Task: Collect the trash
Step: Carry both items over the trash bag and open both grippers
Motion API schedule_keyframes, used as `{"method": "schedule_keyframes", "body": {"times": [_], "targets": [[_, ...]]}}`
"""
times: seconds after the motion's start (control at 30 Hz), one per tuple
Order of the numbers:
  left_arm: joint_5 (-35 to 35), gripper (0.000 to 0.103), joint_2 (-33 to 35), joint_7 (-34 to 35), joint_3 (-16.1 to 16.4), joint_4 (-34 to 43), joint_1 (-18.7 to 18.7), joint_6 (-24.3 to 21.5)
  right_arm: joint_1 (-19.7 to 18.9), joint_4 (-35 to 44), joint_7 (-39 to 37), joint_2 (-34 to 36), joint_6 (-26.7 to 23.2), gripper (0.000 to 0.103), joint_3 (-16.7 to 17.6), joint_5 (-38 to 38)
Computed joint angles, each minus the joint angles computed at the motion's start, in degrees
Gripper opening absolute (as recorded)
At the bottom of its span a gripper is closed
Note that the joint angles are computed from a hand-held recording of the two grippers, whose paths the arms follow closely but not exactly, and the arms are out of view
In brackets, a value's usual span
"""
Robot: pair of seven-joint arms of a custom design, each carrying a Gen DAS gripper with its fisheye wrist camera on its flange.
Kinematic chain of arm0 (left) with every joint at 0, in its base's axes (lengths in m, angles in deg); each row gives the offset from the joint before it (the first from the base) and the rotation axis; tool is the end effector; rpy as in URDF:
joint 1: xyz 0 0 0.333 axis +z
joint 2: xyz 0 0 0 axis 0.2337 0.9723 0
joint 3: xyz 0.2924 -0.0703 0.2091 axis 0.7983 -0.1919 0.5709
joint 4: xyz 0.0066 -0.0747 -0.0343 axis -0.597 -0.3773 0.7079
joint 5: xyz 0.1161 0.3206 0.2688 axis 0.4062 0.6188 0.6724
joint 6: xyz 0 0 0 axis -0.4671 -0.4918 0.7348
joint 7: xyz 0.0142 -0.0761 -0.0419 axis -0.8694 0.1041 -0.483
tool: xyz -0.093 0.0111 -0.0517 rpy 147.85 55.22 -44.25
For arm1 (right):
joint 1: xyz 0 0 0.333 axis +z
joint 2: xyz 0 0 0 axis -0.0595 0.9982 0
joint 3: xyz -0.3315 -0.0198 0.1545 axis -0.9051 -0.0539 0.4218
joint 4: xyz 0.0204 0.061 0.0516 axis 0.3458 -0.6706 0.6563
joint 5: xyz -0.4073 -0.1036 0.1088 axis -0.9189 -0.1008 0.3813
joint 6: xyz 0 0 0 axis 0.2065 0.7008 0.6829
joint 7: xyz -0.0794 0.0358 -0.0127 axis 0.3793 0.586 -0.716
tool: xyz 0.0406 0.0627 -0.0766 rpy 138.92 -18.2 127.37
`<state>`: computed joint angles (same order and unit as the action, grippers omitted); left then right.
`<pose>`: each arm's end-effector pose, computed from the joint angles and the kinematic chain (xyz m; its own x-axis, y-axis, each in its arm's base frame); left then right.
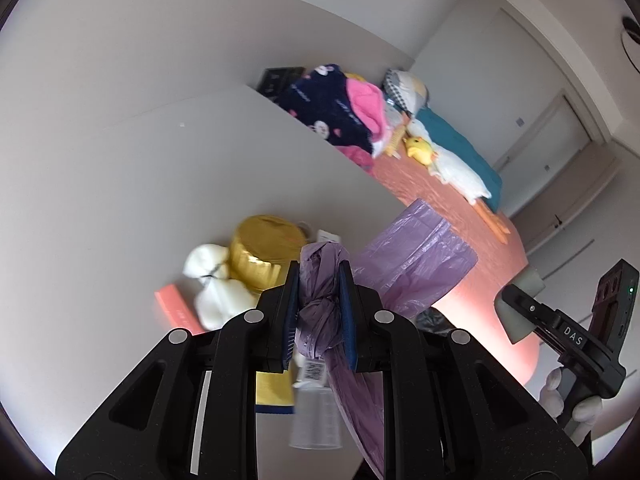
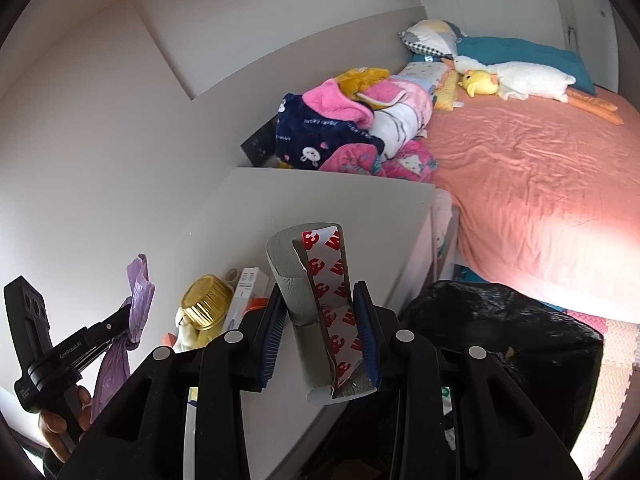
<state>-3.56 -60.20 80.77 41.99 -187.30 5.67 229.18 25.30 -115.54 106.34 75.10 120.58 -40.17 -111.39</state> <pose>0.5130 -0.2584 0.4973 0.0490 -0.8905 0.4523 -0.7262 -0.3427 -0.5960 0.5498 0.4098 0.5085 0.1478 -0.9279 -0.3422 -0.7546 0.1179 -0.6456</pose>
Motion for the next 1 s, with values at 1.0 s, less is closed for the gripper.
{"method": "schedule_keyframes", "body": {"times": [1.0], "targets": [[-42.48, 0.038, 14.68, 51.13, -5.86, 20.02, -9.06, -9.82, -11.29, -16.63, 26.39, -16.5, 2.69, 0.039, 2.84, -20.87]]}}
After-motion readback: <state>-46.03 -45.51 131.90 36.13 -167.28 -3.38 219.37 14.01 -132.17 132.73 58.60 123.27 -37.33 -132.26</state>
